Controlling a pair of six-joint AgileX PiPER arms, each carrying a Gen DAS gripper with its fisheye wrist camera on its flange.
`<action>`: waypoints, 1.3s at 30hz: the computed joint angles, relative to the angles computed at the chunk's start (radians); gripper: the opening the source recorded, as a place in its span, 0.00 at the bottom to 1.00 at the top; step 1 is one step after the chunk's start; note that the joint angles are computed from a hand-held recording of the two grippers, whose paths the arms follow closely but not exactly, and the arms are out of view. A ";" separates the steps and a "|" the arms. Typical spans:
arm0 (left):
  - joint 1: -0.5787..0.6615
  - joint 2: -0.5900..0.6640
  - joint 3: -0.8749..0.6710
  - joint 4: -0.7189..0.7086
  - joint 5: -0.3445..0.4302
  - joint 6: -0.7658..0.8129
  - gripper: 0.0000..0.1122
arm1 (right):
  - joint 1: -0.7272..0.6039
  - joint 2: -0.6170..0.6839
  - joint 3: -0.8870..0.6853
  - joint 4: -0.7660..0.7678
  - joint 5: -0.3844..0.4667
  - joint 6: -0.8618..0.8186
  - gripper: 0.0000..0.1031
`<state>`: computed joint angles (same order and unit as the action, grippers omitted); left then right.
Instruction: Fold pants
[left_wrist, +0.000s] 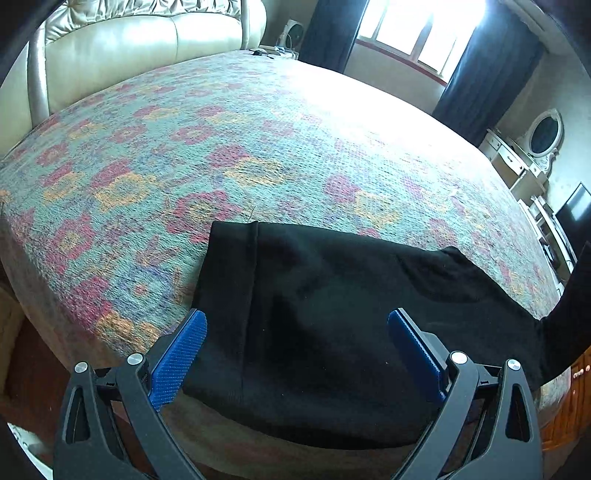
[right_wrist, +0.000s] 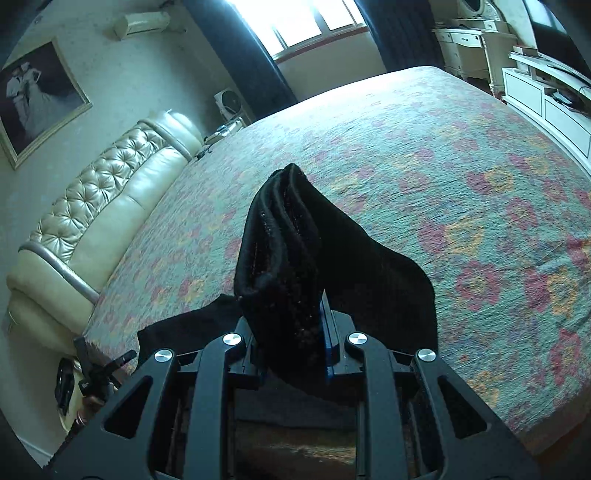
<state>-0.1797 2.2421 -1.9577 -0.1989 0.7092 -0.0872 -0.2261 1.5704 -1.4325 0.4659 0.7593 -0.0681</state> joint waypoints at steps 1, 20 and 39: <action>0.001 0.002 -0.001 -0.001 0.001 -0.002 0.87 | 0.041 0.011 0.004 -0.032 -0.018 0.038 0.20; 0.001 0.014 -0.010 0.012 0.013 -0.039 0.87 | 0.519 0.392 -0.066 -0.762 -0.098 0.739 0.21; 0.016 0.037 -0.041 -0.038 0.056 -0.021 0.87 | 0.607 0.394 0.007 -0.642 -0.217 0.651 0.70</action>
<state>-0.1639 2.2792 -1.9985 -0.2372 0.7649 -0.1080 0.3809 1.9640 -1.4257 -0.1757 0.5422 0.5830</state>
